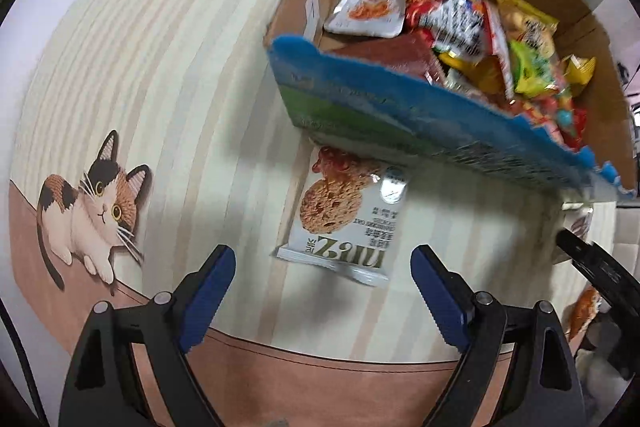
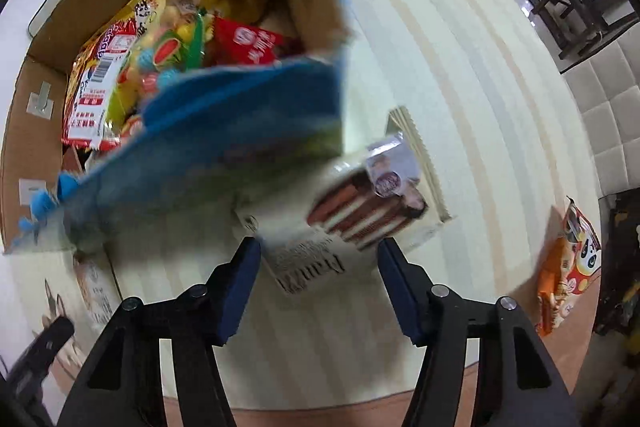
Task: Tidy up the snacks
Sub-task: 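Grasp the cranberry oat cookie pack with the left tool while the right tool grasps the Franzzi biscuit pack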
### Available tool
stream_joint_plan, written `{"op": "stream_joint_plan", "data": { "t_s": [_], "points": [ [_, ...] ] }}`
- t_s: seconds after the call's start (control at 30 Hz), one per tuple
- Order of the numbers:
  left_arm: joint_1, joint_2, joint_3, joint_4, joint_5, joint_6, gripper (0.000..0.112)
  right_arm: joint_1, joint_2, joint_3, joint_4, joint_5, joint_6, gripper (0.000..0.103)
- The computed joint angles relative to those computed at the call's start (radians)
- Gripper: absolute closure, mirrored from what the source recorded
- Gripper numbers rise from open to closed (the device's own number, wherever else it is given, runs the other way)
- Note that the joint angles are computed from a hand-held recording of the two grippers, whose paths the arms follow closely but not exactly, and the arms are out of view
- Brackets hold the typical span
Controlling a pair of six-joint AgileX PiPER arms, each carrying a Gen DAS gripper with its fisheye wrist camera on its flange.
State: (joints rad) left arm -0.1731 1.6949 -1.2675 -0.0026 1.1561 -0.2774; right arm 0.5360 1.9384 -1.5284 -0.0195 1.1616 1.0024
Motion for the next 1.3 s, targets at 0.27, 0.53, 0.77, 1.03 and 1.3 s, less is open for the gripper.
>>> {"op": "stream_joint_plan", "data": {
  "t_s": [0.27,0.53,0.77,1.03,1.3],
  "points": [
    [-0.013,0.119,-0.025,-0.008,-0.019,0.062,0.022,-0.160,-0.218,0.335,0.262,-0.288,-0.058,0.034],
    [-0.034,0.260,-0.113,-0.043,-0.008,0.100,0.022,-0.107,-0.017,0.101,0.218,-0.191,-0.005,0.028],
    [-0.059,0.293,-0.140,-0.041,-0.026,0.088,0.022,-0.081,-0.033,0.150,0.234,-0.206,-0.051,0.061],
    [-0.039,0.284,-0.104,-0.059,-0.057,0.115,0.022,-0.168,-0.157,0.299,0.289,-0.168,-0.123,0.047],
    [-0.050,0.227,-0.055,-0.022,-0.071,0.070,0.041,-0.246,-0.166,0.306,0.251,-0.197,-0.044,0.024]
  ]
}}
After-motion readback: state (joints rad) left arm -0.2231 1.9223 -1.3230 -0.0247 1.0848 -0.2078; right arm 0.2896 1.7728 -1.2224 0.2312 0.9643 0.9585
